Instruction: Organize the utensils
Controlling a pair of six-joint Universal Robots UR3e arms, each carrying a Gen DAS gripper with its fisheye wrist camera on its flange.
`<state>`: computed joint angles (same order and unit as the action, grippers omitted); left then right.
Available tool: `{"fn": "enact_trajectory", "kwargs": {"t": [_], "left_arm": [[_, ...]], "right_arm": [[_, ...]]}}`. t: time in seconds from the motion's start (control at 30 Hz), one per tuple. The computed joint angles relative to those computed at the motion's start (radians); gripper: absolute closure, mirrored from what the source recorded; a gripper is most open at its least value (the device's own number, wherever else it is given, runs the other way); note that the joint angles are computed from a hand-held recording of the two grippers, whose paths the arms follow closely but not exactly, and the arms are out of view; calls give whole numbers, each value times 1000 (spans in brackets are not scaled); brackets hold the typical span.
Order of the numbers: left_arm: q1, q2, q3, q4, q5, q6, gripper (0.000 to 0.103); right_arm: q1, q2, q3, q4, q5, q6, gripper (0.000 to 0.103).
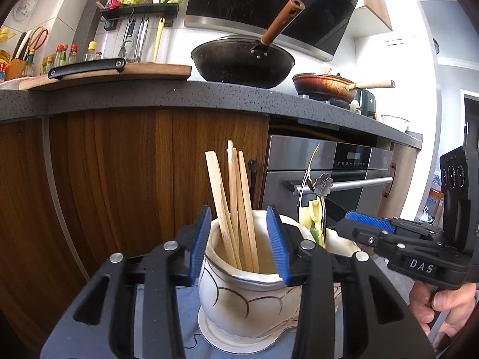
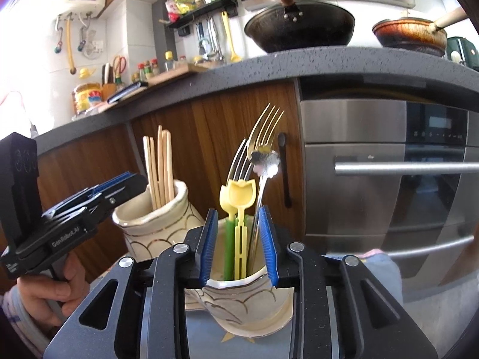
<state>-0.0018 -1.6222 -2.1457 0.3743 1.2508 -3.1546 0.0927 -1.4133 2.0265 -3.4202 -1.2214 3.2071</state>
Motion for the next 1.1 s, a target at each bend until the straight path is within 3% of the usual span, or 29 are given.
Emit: {"fn": "enact_trajectory", "kwargs": {"t": [0.13, 0.33, 0.57, 0.77, 0.97, 1.1], "left_arm": [[11, 21, -34, 18, -7, 10, 54], [38, 57, -112, 84, -24, 12, 31], [52, 107, -226, 184, -39, 4, 5], [84, 160, -364, 300, -71, -13, 5], [124, 227, -476, 326, -109, -10, 5], [110, 228, -524, 371, -76, -2, 5]], "right_arm": [[-7, -13, 39, -53, -8, 6, 64], [-9, -26, 130, -186, -26, 9, 37], [53, -13, 211, -349, -134, -3, 19], [91, -7, 291, -460, -209, 1, 8], [96, -30, 376, -511, -224, 16, 6], [113, -34, 402, -526, -245, 15, 5]]}}
